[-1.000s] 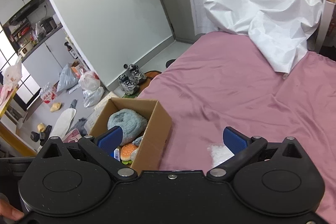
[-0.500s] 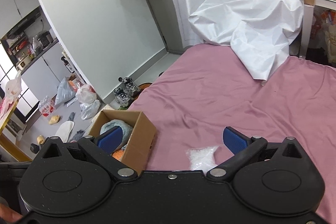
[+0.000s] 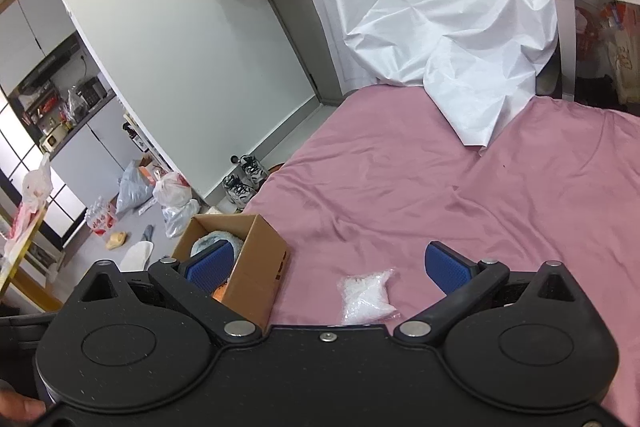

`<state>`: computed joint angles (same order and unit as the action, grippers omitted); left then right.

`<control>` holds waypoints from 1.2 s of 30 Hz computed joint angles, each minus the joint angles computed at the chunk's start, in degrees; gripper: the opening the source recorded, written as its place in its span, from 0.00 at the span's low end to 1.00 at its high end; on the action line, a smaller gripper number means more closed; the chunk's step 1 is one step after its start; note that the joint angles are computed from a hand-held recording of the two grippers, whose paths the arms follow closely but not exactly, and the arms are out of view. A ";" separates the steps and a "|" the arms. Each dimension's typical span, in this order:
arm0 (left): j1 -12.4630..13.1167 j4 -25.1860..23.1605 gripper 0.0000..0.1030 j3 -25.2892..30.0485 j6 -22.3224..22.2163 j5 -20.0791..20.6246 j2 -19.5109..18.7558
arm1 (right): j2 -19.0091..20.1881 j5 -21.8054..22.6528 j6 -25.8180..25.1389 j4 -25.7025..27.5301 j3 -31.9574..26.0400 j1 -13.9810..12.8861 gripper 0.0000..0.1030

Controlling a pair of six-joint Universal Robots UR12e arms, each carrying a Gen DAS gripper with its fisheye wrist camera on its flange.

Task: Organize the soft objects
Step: 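Move both tools toward the black heart plush and bag of white beads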

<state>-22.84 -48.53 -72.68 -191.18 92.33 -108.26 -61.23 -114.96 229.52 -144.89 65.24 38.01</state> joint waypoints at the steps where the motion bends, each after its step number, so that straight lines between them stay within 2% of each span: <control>1: -0.04 -0.19 0.98 0.05 -0.70 -0.26 -0.03 | -0.26 0.35 0.26 -0.12 0.46 -0.10 1.00; 7: -0.62 -1.15 0.97 -0.35 -5.69 -0.84 -0.31 | -1.57 2.91 3.24 -0.73 3.27 -0.82 1.00; 13: -1.46 -1.97 0.96 -1.25 -7.56 0.01 -0.49 | -1.57 5.72 5.38 2.08 3.82 -1.51 1.00; 17: -1.95 -2.88 0.91 -1.71 -9.79 1.13 -0.75 | -1.17 6.82 2.79 1.34 3.53 -1.52 1.00; 23: -2.41 -4.10 0.85 -2.43 -13.45 2.64 -1.26 | -0.06 8.48 -0.93 3.56 2.03 -1.73 1.00; 31: -2.61 -4.57 0.81 -3.24 -17.50 3.40 -2.03 | 1.57 10.39 -2.72 7.15 0.16 -2.24 0.98; 36: -2.59 -4.93 0.75 -3.31 -19.97 3.60 -2.79 | 2.21 9.34 -3.96 8.49 -0.68 -2.25 0.98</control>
<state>-25.43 -53.46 -75.99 -211.15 95.93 -111.05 -59.01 -105.61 225.56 -136.40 64.56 35.76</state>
